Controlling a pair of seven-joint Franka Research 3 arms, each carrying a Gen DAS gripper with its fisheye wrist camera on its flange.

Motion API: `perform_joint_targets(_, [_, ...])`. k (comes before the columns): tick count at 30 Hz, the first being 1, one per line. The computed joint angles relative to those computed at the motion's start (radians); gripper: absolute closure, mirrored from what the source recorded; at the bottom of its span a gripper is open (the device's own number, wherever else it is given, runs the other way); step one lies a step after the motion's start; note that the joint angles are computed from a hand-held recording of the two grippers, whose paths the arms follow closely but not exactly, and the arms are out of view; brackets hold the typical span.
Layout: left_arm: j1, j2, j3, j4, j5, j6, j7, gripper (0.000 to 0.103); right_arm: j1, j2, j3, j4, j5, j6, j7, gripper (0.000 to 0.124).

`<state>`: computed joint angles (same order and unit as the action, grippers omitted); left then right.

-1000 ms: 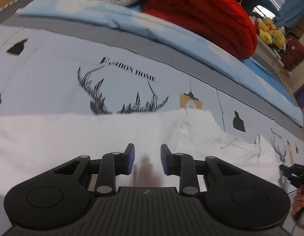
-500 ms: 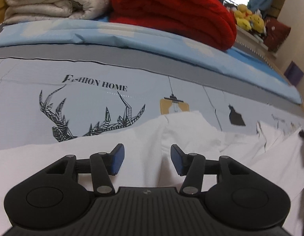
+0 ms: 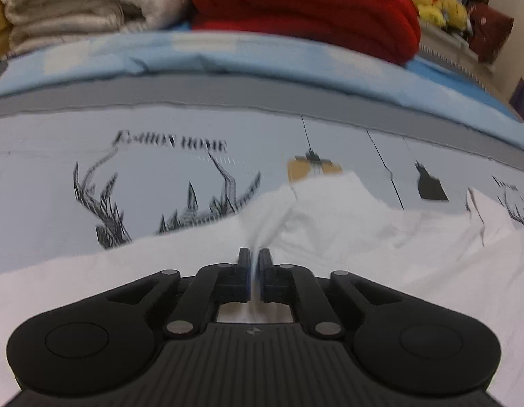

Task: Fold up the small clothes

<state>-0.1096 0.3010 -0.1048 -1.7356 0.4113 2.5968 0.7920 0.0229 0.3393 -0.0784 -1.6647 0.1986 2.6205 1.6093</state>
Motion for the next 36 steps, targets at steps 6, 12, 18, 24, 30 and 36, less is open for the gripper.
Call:
perform_joint_targets(6, [0.070,-0.095,-0.074,-0.099,-0.209,0.086,0.185,0.088,-0.103,-0.059,0.095,-0.006,0.284,-0.139,-0.279,0.091])
perform_joint_targets(12, [0.141,-0.171,-0.162,-0.181,-0.724,0.023,0.633,0.076,-0.024,-0.132,0.022,-0.078,0.061,-0.275,-0.285,0.081])
perform_joint_targets(18, [0.051,-0.215,-0.089,-0.239,-0.529,-0.101,0.549,0.073,-0.030,-0.192,0.015,-0.152,0.108,-0.246,-0.287,0.085])
perform_joint_targets(24, [0.050,-0.394,-0.049,-0.324,-0.206,0.018,0.154,0.073,0.011,-0.314,0.019,-0.219,-0.014,-0.097,-0.142,0.077])
perform_joint_targets(30, [0.115,-0.590,-0.057,-0.444,-0.006,-0.020,-0.128,0.053,0.077,-0.506,0.050,-0.307,0.193,0.099,-0.192,0.073])
perform_joint_targets(36, [0.159,-0.704,-0.008,-0.599,-0.025,-0.118,-0.197,0.067,0.201,-0.630,0.033,-0.511,0.370,0.313,-0.395,0.068])
